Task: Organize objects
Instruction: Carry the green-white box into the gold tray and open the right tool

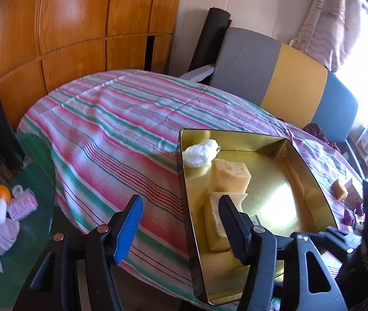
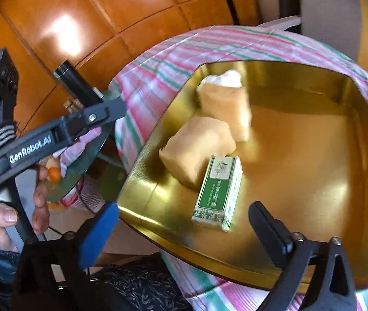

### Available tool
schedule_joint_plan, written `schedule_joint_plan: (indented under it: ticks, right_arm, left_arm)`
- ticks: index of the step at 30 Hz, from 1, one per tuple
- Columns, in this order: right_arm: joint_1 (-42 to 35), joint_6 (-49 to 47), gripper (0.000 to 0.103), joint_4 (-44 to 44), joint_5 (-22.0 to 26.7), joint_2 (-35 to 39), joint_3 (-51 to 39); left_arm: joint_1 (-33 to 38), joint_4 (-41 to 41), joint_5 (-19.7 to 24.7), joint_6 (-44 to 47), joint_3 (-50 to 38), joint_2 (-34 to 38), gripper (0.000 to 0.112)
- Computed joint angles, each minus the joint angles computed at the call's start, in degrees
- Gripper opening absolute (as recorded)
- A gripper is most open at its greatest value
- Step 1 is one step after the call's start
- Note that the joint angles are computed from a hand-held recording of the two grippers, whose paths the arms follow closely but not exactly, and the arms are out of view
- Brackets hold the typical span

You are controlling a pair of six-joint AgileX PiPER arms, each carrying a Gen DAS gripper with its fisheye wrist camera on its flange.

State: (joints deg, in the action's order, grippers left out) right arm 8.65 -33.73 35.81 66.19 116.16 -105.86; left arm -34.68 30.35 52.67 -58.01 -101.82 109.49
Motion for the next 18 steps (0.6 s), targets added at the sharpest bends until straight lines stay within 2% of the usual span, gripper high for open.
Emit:
schedule_joint_plan:
  ticks: [5, 14, 18]
  right_arm:
    - [-3.17, 0.59, 0.103, -1.1, -2.62, -3.66, 2.79]
    - [-11.83, 1.65, 0.103, -1.16, -5.2, -7.07, 5.31]
    - [-16.5, 3.05, 0.103, -2.11, -5.8, -6.9, 3.79]
  left_arm:
    - [-2.05, 2.35, 1.95, 1.42, -2.92, 1.06, 0.061]
    - [-4.29, 0.1, 4.38, 7.25, -10.68, 5.16, 0.061]
    - [-5.38, -1.48, 5.69, 10.3, -15.18, 7.65, 0.062]
